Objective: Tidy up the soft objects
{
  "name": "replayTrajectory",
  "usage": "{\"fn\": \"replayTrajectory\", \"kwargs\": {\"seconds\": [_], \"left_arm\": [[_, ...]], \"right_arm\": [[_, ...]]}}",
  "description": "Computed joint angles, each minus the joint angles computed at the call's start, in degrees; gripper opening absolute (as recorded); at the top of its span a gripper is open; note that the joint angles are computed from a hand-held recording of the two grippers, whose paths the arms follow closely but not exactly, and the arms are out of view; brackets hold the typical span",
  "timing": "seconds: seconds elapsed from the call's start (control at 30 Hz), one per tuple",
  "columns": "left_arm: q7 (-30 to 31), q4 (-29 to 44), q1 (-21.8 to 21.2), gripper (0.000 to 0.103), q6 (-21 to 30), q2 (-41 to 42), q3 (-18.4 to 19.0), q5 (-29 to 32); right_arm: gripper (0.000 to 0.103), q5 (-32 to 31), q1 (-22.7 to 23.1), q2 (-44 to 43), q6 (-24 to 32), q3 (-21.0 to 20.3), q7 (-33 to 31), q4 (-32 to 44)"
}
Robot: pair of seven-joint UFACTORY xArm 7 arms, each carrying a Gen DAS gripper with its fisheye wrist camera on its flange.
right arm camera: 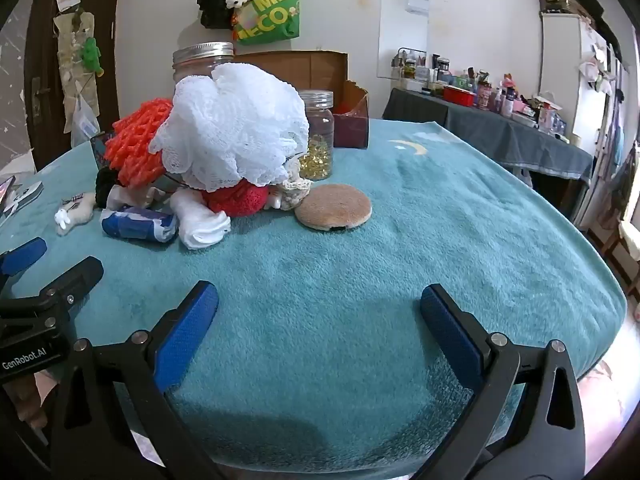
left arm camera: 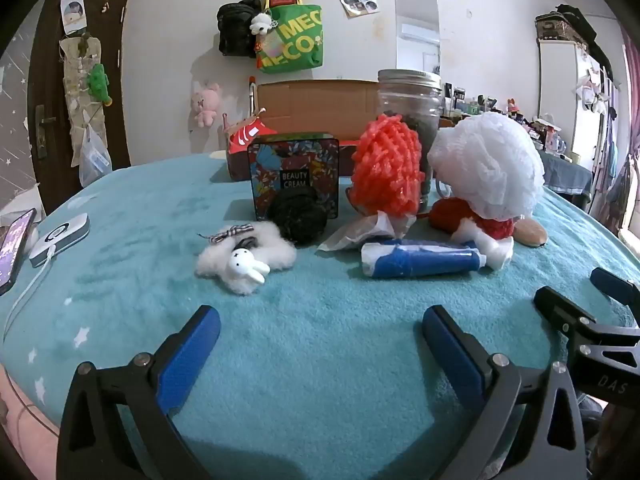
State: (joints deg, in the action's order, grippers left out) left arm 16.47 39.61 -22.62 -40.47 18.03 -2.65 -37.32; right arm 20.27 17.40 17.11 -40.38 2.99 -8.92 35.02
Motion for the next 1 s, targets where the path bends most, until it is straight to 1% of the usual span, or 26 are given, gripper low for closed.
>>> {"fn": "replayTrajectory", "kwargs": {"seconds": [0.07,0.1,0.27,0.3,0.33,1.0], "left_arm": [[-0.4,-0.1,0.2,0.103,0.0,0.0,0.0,0.4],[-0.4,-0.1,0.2,0.103,0.0,0.0,0.0,0.5],[-0.8,-0.3,0.4,0.103,-0.1,-0.2,-0.1,0.9],[-0.3,-0.1,0.0,0.103,0.0,0.0,0.1,0.3],[-0.3,-0.1,0.0,0.103,0.0,0.0,0.1,0.2],[-0.5,-0.1,0.1,0.103,0.0,0.0,0.0,0.3]], "right_arm": [[0.103,0.0,0.0,-0.1,0.2,0.0,0.0,0.0],[0.103,-0.1,0.0,0.4,-0.9,-0.1,-0.1,0.0],[0.103,-0.5,-0.2,0.2,-0.9,0.1,0.2,-0.2],[0.103,-0.5,-0.2,0.2,-0.9,0.1,0.2,-0.4],[0.103,-0.2,-0.1,0.1,-0.3,0.0,0.1,0.0],[0.103,-0.1,0.0,0.0,0.1,-0.1,0.0,0.0]]}}
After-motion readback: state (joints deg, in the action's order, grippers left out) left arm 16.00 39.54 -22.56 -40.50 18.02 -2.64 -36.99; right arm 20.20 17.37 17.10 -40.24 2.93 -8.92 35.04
